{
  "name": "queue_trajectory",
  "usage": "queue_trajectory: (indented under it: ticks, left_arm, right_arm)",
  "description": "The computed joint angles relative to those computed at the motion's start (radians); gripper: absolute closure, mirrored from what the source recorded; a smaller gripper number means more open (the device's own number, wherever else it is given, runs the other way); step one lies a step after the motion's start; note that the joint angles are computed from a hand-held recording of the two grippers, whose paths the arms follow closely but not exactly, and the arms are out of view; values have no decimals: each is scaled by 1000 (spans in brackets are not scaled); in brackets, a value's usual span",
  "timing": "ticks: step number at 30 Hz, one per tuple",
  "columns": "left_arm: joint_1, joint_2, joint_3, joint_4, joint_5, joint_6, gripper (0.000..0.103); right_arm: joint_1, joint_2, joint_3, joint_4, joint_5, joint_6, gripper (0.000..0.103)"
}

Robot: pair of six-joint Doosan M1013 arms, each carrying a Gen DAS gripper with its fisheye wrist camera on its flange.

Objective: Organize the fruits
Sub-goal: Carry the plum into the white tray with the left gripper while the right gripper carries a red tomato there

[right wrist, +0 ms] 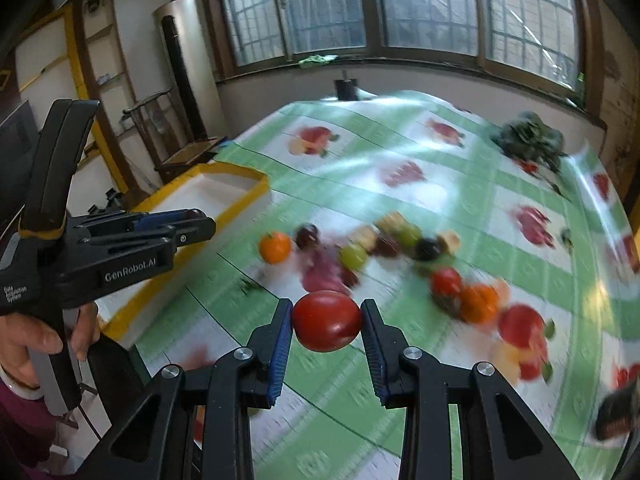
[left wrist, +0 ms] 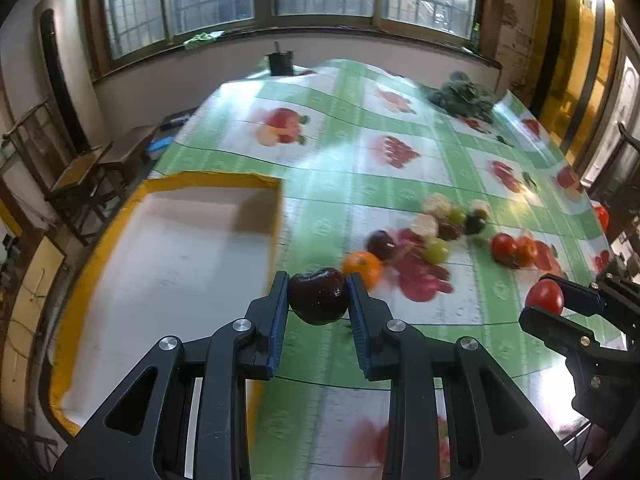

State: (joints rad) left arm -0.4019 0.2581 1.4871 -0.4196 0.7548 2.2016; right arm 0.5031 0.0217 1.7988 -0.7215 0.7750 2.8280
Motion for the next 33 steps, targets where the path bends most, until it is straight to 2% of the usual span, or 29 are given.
queue_trajectory:
  ticks: [5, 14, 17, 24, 33]
  left_arm:
    - [24, 19, -35, 42, -5, -46, 75]
    - [64, 93, -140, 104, 58, -136, 75]
    - [72, 126, -182, 116, 94, -172, 75]
    - [76, 214, -284, 164, 188, -274, 75]
    - [76, 262, -328, 220, 227, -358, 75]
  right_arm:
    - [-21, 46, -62, 43, -47, -98, 70]
    - [-67, 135, -167, 175, -127, -310, 70]
    - [-89, 167, -203, 263, -156, -413, 70]
    - [-130, 266, -307, 442, -146, -644, 70]
    - [-150, 374, -418, 548, -54, -819, 70]
